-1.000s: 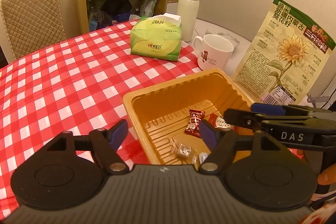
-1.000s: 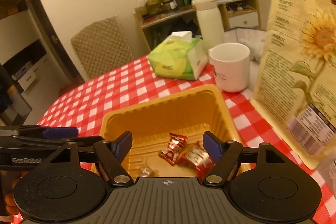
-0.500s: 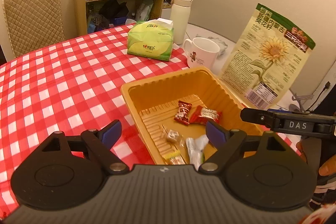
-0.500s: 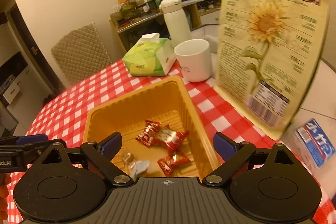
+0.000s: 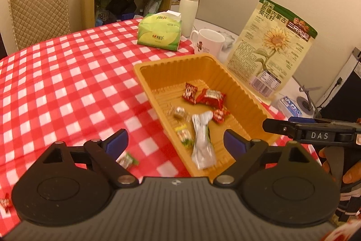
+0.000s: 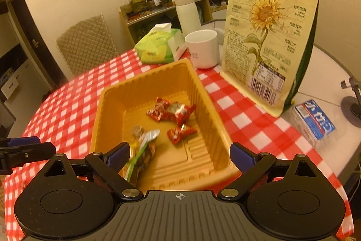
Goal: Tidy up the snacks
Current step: 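Move both grippers back over the cloth toward the remaining candies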
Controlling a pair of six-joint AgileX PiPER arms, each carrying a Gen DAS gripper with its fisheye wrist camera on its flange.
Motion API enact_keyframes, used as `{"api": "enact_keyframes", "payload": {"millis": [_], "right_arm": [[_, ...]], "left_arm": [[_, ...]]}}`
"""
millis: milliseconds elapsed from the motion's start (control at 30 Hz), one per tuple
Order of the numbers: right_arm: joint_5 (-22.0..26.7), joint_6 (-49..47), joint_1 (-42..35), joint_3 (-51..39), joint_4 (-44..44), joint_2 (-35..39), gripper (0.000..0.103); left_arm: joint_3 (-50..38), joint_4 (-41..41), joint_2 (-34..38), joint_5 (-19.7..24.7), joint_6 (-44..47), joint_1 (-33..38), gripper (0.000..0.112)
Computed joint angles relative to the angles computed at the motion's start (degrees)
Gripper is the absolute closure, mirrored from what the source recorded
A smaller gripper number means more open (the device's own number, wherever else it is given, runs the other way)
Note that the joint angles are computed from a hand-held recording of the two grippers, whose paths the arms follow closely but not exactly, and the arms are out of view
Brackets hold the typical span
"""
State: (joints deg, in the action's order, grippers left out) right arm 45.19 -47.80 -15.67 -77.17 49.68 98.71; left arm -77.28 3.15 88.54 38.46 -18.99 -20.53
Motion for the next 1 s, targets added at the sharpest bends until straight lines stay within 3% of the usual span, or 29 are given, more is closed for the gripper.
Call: {"api": "enact_keyframes", "payload": {"millis": [567, 1000], "right_arm": [[1.35, -3.79, 1.24, 15.69, -2.25, -12.33, 0.008], [1.37, -1.25, 8.59, 22.37, -6.55, -16.54, 0.008]], "left_arm": [[19.90, 0.17, -18.24, 2.91, -3.61, 1.43, 0.022], [28.82, -1.58, -30.16, 9.22, -1.14, 9.50, 0.022]]}}
